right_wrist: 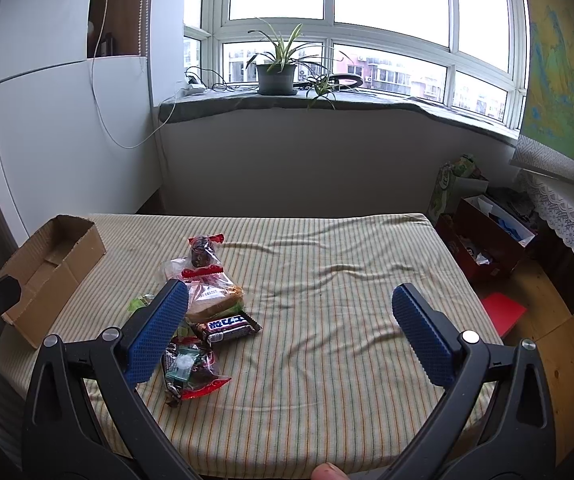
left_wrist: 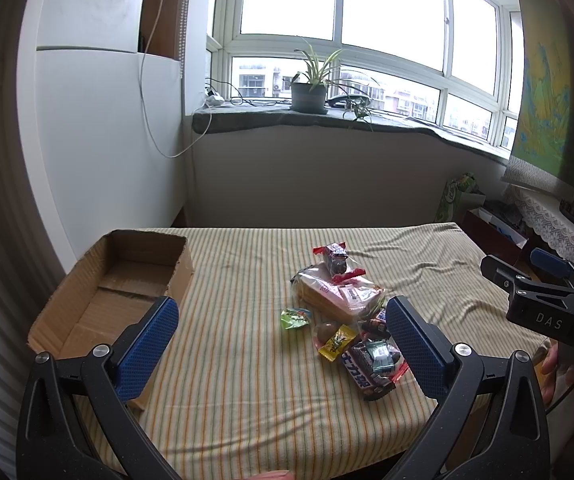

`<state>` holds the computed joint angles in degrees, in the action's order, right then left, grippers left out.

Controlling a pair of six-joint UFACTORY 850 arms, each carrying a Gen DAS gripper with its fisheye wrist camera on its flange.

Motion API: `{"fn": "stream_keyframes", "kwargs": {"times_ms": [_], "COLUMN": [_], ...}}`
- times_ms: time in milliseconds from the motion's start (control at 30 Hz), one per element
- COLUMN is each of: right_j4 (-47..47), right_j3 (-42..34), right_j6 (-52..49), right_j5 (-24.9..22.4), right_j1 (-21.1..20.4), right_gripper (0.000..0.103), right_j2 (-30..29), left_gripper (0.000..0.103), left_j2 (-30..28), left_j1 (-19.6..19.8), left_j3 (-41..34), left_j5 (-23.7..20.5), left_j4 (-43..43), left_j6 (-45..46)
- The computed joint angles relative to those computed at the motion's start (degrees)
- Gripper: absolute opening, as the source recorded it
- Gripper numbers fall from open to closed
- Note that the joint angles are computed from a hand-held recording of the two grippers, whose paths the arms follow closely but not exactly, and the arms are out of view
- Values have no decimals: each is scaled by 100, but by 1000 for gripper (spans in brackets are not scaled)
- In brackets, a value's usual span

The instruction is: Organize snacks

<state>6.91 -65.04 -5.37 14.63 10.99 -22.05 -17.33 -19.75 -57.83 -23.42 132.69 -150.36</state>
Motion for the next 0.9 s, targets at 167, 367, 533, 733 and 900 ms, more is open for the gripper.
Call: {"fn": "stream_keyframes", "kwargs": {"times_ms": [167,367,533,733,900], "right_j4": [-120,-71,-35,59,83], "right_j3": [92,118,105,103,114], "right_j6": [128,42,12,-83,-117], "right_j5": [63,36,27,18,17], "right_j1": [-48,-57,-48,-39,-39], "right_gripper": [103,103,103,103,103], "right_j2": [60,87,77,64,72], "left_gripper": [103,103,103,103,103], "left_j2": [4,15,-2,-10,-8], "left_j1": [-2,3,24,34,38], "left_j3": [3,23,11,4,6], "left_j5": [-6,-12,9,28,30], "left_j4": [-38,-45,45,32,42], "left_j6": [34,29,-41,-42,-47]}}
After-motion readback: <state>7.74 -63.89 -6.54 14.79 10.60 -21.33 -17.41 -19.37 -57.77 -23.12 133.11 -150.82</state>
